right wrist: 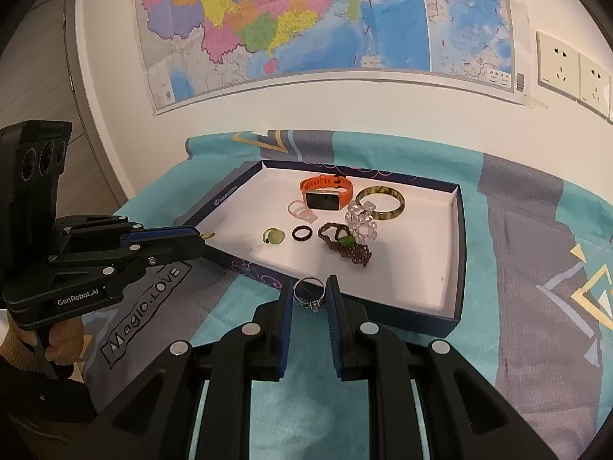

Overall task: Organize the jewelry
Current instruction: 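Carry the gold ring and silver ring over the box lid with both tools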

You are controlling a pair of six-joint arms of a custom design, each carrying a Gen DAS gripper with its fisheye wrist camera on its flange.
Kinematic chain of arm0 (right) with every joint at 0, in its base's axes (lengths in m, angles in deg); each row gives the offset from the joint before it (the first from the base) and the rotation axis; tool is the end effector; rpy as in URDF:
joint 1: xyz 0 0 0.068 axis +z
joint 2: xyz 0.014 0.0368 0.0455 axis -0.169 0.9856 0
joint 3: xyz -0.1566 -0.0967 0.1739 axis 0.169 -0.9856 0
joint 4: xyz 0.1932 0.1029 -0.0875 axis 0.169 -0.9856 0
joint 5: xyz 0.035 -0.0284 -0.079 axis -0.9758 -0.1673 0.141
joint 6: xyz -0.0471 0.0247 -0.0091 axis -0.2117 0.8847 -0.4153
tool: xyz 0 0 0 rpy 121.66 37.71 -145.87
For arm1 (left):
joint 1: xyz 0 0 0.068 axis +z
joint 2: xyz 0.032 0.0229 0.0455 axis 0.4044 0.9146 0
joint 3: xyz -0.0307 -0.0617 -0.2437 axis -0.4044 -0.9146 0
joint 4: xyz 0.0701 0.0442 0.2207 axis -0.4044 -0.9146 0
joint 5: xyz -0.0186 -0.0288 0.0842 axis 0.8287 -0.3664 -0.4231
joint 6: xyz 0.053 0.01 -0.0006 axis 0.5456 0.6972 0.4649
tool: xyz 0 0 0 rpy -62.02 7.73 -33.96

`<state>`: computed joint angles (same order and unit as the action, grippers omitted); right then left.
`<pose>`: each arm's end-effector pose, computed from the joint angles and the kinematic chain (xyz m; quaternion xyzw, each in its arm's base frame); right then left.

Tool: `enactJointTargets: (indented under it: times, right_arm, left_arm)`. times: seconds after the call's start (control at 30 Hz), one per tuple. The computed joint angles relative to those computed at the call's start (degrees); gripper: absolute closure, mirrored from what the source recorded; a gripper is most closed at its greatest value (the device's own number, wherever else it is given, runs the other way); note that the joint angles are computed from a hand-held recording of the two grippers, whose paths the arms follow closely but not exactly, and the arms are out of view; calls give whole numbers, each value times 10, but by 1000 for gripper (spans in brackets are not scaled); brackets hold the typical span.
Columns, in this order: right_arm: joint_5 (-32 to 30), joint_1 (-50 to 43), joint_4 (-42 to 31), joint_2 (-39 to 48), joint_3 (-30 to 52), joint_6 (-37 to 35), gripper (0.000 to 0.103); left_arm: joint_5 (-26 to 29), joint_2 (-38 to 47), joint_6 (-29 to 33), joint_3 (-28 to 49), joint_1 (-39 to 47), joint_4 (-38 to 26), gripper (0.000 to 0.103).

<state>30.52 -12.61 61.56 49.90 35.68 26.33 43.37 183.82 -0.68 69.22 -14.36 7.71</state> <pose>0.2890 0.0056 0.1402 -0.2695 0.8636 0.1958 0.3784 0.2427 -0.1788 0.1502 0.0842 0.9024 -0.0887 0.4131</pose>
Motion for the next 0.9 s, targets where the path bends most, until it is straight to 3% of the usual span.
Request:
enactJointTargets:
  times: [0.9]
  right_arm:
    - [7,15,7,26,44,22,87]
  left_arm:
    - [-7,33,15,50,20,-10,92]
